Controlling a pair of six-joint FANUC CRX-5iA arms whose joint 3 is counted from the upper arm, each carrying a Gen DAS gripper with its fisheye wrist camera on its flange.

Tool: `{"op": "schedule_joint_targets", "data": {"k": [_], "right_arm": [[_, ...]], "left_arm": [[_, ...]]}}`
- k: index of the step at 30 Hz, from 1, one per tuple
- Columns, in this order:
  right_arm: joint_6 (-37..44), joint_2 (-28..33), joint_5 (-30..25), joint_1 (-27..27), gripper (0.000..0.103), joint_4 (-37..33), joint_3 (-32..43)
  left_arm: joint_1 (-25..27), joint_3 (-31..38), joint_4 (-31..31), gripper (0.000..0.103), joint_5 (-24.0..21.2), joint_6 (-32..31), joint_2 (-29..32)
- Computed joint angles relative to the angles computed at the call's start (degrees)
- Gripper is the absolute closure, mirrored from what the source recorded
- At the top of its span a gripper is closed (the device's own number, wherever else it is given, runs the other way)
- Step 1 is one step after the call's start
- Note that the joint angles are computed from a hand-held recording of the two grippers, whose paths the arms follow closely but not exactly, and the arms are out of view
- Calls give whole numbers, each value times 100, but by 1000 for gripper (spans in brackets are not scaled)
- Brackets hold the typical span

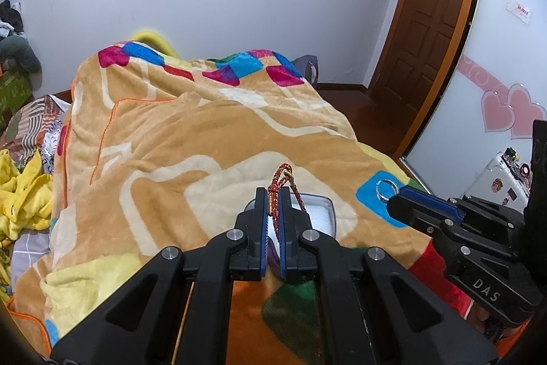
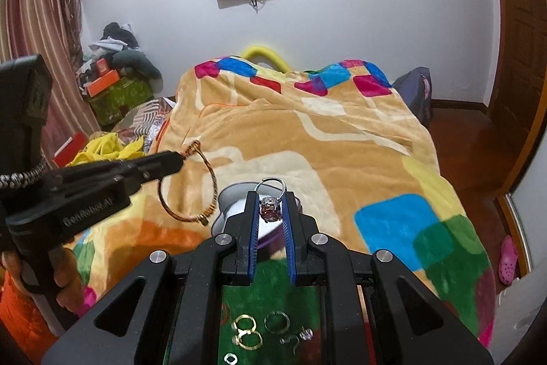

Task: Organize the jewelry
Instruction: 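Carry the bracelet with the left tool into the purple tin while the right tool carries the ring there, then open the left tool releasing the bracelet while the right tool releases the ring into the tin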

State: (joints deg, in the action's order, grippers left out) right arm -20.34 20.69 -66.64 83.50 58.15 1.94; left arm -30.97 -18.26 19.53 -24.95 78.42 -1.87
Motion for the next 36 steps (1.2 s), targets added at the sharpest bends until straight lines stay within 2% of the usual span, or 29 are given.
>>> {"op": "schedule_joint_targets", "data": {"k": [7,14,22,36], "right_arm": [[150,14,378,-184,91,-131,-10],[622,68,673,-350,91,-617,94],[1132,112,806,-491,91,-1182,246],[1674,192,775,-533,91,-1589,492]], "left_arm": [[21,155,490,99,-120,-496,402],[34,372,813,99,-412,-822,808],[31,616,639,99,-652,-751,1027],[54,662,395,98,-769,-542,955]]}}
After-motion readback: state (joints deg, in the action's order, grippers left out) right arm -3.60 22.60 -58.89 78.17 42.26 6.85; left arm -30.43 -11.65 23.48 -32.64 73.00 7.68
